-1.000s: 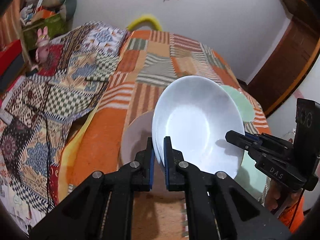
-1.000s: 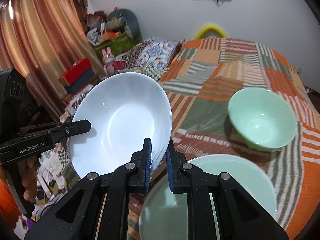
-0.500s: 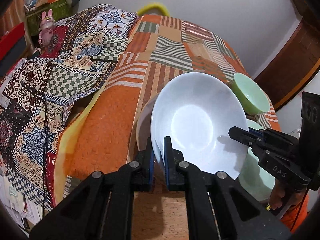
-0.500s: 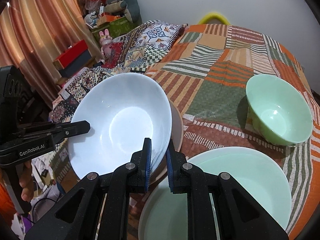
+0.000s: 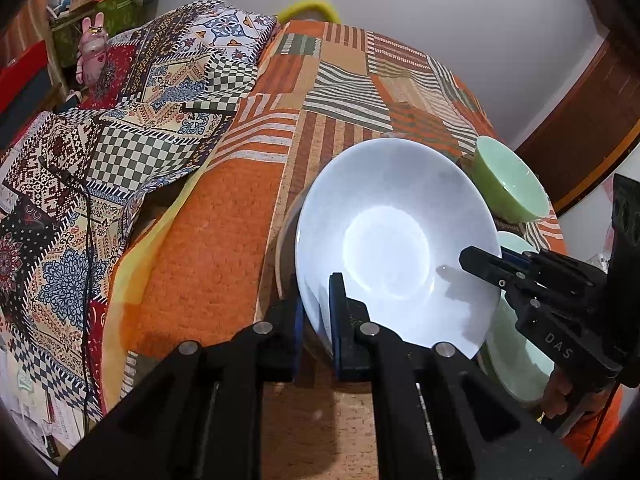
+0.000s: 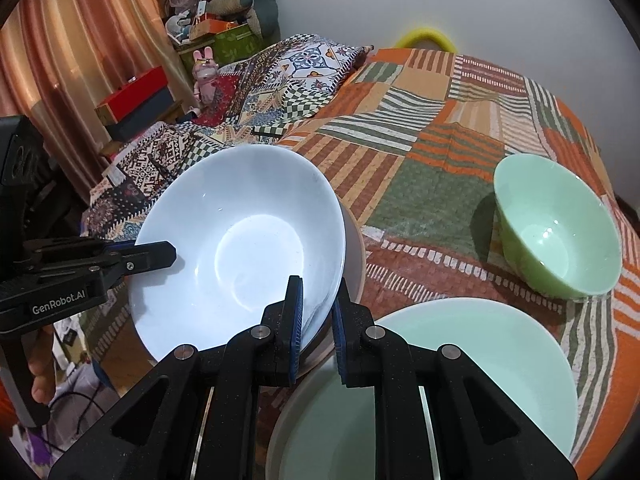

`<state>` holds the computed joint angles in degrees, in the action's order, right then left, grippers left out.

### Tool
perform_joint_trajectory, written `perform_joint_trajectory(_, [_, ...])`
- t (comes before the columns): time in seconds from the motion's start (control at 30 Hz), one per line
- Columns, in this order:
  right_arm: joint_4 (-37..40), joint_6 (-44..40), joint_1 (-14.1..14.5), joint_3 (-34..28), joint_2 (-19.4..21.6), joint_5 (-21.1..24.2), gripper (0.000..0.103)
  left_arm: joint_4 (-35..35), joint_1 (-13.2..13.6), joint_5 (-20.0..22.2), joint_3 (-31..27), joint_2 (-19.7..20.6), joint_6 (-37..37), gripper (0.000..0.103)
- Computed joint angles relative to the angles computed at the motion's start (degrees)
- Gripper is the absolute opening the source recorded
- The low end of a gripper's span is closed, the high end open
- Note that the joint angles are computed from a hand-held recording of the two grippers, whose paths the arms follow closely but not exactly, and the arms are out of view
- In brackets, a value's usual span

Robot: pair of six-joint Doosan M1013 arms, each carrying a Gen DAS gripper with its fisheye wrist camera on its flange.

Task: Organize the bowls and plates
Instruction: 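Lower the white bowl into the pink bowl and open the right gripper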

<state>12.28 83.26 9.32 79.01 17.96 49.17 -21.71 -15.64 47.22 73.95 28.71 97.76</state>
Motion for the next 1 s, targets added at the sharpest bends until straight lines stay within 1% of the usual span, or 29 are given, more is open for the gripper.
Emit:
perform_joint_trajectory(0.17, [-0.4,0.04,-0.02,-0.36,0.26,0.55,0.016,0.68,-0.31,-0.23,0.09,-0.16,0.1,0.015])
perform_joint_trajectory(0.23, [-0.92,0.08,0.08,-0.47,0.32,0.85,0.016,0.16,-0.17,0.29,-0.11,-0.06,0.13,0.016])
perform_joint_trajectory(0.27, [-1.06,0.11,0.11,-0.5,0.32,0.95,0.016,-0.04,-0.1,0.59,-0.22,-0.01,0.02,0.02])
perform_joint_trajectory(0.47, [-2.03,0.21,0.42,-0.56,0.25,1.17,0.017,-3.29,0.51,2.46,-0.62,0.26,-0.13,0.026])
perform_joint_trajectory(0.6, [-3.13,0.43,0.67,-0.68,0.26,1.4,0.017,-2.92,0.35,3.03,-0.8,0.21,-0.36,0.028])
perform_joint_trajectory(0.67, [-3.21,0.12,0.67,-0.87,0.32,1.84,0.017,-3.79,0.4,3.44,-0.74,0.12,0.18,0.037])
perform_joint_trajectory(0.73, [-2.88,-0.03,0.63,-1.21,0.44,2.59,0.017,-4.71,0.43,3.93,-0.79,0.1,0.6,0.043])
perform_joint_trajectory(0.93, [-2.08,-0.51,0.43,-1.14,0.19,3.13,0.018,-4.12,0.42,5.03,-1.33,0.18,-1.22,0.044])
perform_joint_trajectory(1.0, [-2.56,-0.24,0.5,-0.97,-0.04,2.87,0.018,-3.21,0.36,4.76,-1.25,-0.07,-1.91,0.044])
